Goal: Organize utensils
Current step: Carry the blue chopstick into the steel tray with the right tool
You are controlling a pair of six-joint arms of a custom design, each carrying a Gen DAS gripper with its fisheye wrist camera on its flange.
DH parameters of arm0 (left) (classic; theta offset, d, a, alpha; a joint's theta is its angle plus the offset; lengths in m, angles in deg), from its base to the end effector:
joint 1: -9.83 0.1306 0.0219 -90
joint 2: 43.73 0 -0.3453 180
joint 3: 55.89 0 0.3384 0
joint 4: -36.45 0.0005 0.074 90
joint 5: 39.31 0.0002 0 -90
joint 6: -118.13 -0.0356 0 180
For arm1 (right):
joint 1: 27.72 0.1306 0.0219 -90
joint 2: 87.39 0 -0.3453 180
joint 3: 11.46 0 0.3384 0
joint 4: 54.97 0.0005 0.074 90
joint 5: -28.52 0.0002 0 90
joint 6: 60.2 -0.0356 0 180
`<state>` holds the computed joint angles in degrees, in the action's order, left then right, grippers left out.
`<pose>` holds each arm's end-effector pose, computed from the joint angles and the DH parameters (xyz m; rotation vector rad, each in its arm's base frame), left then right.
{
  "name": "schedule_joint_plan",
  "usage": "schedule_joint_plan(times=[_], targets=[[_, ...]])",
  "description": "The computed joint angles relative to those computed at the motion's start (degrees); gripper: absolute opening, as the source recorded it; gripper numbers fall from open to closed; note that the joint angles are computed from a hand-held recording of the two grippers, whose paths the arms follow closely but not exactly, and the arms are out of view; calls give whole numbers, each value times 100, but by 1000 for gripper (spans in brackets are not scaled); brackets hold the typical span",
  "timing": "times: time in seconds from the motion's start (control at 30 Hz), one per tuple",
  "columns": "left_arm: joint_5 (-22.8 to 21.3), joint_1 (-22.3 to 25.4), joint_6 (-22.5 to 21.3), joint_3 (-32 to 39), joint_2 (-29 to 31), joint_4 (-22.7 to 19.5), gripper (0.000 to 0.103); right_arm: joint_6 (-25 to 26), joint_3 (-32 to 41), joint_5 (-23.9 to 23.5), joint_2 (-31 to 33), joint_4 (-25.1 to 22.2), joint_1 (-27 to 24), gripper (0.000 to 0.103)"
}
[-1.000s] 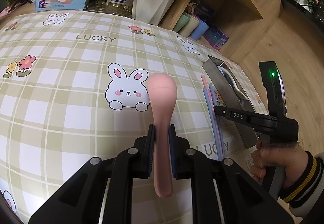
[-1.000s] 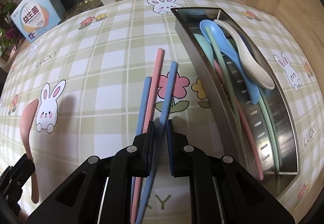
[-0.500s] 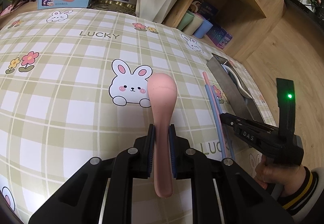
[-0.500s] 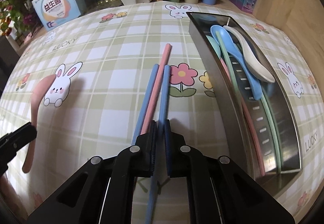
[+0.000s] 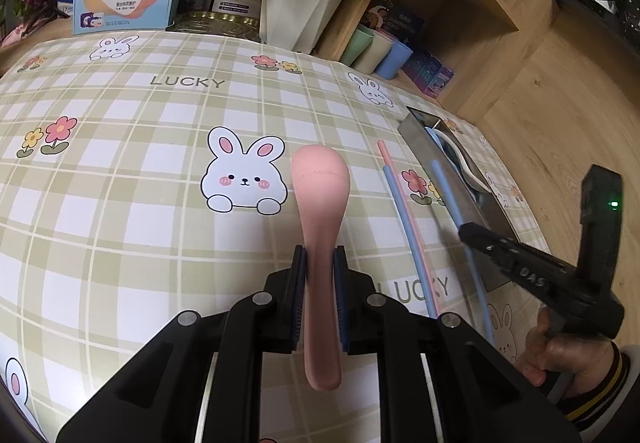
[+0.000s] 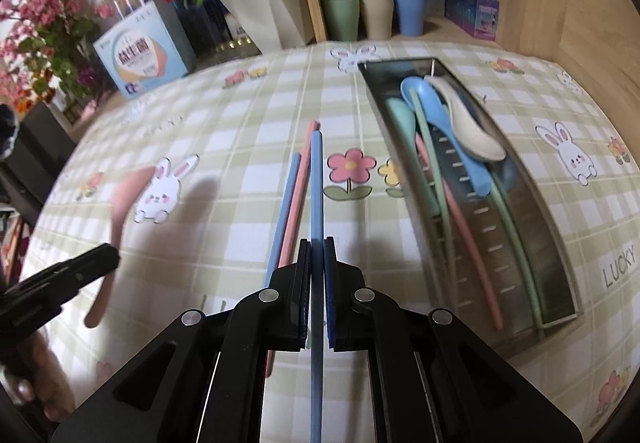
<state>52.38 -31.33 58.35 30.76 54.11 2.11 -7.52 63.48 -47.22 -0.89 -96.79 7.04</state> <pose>0.3585 -0.3155 0.3287 0.2490 2.4450 -0.6156 0.3314 0.2187 0.3202 0.1577 2.4714 0.2315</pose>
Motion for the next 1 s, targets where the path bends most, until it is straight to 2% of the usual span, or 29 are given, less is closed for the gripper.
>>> schedule_joint_plan(times=[0.17,0.33,0.43,0.57,0.8,1.0], targets=[[-152,-64,17,201,55,-186,13,166,-197,-111,-421,171,-202,6],[-203,-109,26,307,82,-223,13,670,-113,-104,-694,43,-569,6],[-193,-125,27,354,103,-262,13,1201,90,-210,-652,-56,-876,6],[-221,-161,6,391,107,-306,13,1611,348,-235,-390,-150,-1165,6],[-211,-186,-43,435,116,-321,13,1388,641,-638,223,-259,-1456,6],[-207,-183,-28,423,116,-299,13,1172,711,-574,551,-350,-1418,6]])
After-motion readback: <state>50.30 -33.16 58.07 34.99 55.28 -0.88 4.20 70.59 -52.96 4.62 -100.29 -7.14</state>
